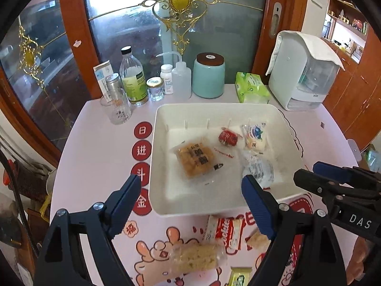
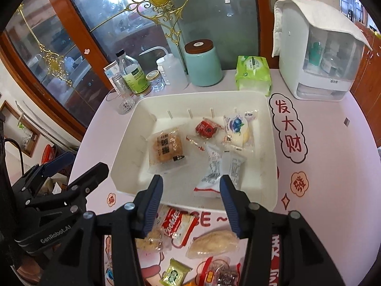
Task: Organize snacks
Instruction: 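Grasp the blue-and-white biscuit pack with the left tool while the right tool grasps the yellow packet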
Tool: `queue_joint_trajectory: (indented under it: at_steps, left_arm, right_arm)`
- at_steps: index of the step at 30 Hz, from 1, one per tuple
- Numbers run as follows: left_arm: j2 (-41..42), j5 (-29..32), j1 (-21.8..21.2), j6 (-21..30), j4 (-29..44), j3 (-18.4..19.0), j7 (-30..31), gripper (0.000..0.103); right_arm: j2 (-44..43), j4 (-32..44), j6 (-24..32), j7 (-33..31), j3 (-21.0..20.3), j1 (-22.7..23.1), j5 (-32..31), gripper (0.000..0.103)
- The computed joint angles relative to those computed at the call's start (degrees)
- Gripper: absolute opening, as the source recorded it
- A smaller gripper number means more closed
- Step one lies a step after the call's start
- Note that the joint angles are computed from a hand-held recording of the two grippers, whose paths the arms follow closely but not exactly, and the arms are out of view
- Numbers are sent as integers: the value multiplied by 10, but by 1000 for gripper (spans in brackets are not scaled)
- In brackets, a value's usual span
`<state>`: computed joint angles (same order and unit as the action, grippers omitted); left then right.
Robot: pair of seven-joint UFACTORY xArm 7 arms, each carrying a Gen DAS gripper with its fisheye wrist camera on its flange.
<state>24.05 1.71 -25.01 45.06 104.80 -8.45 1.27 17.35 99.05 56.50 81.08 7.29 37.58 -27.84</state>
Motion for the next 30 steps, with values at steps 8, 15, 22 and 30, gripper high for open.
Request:
queue_joint_trajectory:
  at_steps: [8, 15, 22, 30]
  left_arm:
    - [-52, -22, 23, -5, -65, -5, 24, 85]
    - [-105, -52, 41, -10, -124, -15, 72, 85]
    - [-176, -109, 60, -14, -212, -19, 147, 85]
    - [-277, -181, 75, -28, -359, 0, 260, 85]
  right_arm:
    - [-1, 15, 29, 27, 7, 28, -17, 50]
    - [-6, 17, 41, 57, 15, 51, -30, 50]
    - [-7, 6, 33, 86, 28, 76, -34, 50]
    - [5, -18, 6, 123, 47, 117, -37, 50]
